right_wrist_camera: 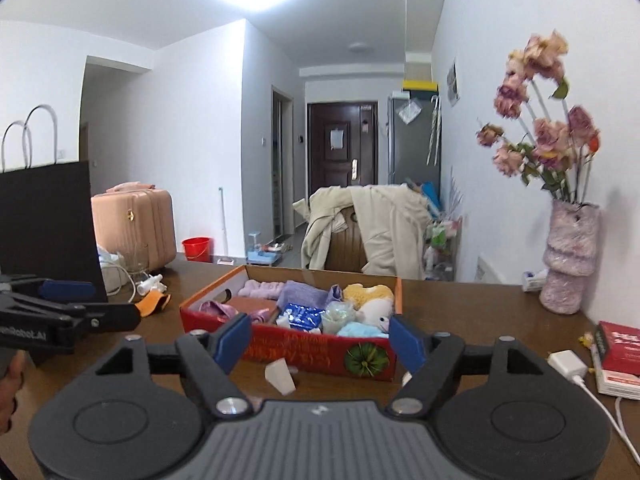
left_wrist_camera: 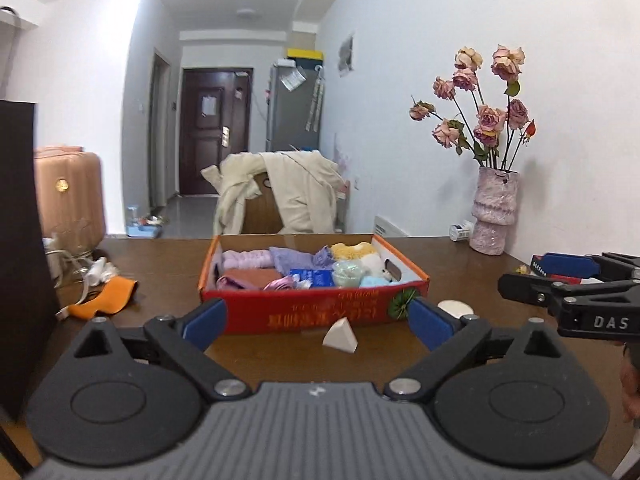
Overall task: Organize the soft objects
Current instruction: 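Withdraw both grippers from the box toward the white sponges, then close the left gripper on the white triangular sponge while the right gripper closes on the round sponge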
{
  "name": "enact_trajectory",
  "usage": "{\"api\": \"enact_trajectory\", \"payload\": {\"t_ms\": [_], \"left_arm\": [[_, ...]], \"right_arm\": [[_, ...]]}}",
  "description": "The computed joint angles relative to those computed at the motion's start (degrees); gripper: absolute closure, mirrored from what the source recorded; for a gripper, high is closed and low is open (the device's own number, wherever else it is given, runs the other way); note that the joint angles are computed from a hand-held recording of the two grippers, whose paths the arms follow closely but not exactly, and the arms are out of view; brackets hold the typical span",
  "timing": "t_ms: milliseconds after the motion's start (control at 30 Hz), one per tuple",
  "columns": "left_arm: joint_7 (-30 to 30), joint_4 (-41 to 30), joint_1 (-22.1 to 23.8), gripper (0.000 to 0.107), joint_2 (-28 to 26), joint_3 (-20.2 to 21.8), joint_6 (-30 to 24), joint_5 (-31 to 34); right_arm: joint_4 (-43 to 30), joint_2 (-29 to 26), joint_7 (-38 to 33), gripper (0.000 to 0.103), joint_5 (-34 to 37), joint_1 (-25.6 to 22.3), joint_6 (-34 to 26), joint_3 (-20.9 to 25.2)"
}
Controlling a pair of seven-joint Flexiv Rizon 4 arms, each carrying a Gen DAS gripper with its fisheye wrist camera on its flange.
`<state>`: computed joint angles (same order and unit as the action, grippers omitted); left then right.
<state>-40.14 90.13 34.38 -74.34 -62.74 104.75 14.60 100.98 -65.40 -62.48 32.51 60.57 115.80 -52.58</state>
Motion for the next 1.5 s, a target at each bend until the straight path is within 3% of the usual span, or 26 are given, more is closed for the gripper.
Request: {"api": "enact_trajectory", "payload": {"t_ms": [200,367,500,733,933,1167,1500], "left_arm": [[-4.61,7.6,3.58,0.004,0.64,3.5,7.59,5.01],[-8.31,9.47,3.62,0.004,1.66,7.51,10.76,8.27],[-11.2,9.07,2.5,0.004,2.82,10.09,10.93,9.67],[-15.02,6.1,-0.46,0.004,4.51,13.33,8.45,9.51],[-15.94,2.35,-4.06,0.004,4.93,15.44,5.95,6.26],[-17.13,-5.41,-11.74,0.004,5.0,19.12,0.94,-2.87],[-12.53,-25.49,-26.92,0.004,1.12,27.14,-11.08,-17.35]], "right_arm": [[5.03,0.75,-2.07,0.017,6.87,4.2,6.29,3.78],[6.65,0.26,-5.2,0.013,12.09,7.32,5.85,5.53],[7.29,1.78,-6.87,0.011,12.19,6.24,5.33,9.0],[7.41,0.35,-3.38,0.011,12.03,6.03,3.15,8.07],[6.73,1.09,-1.78,0.011,8.06,2.07,2.78,9.71],[3.49,1.61,-0.17,0.011,0.59,-4.85,0.04,10.64],[-7.01,0.85,3.39,0.011,-12.94,-19.9,-6.25,14.64]]}}
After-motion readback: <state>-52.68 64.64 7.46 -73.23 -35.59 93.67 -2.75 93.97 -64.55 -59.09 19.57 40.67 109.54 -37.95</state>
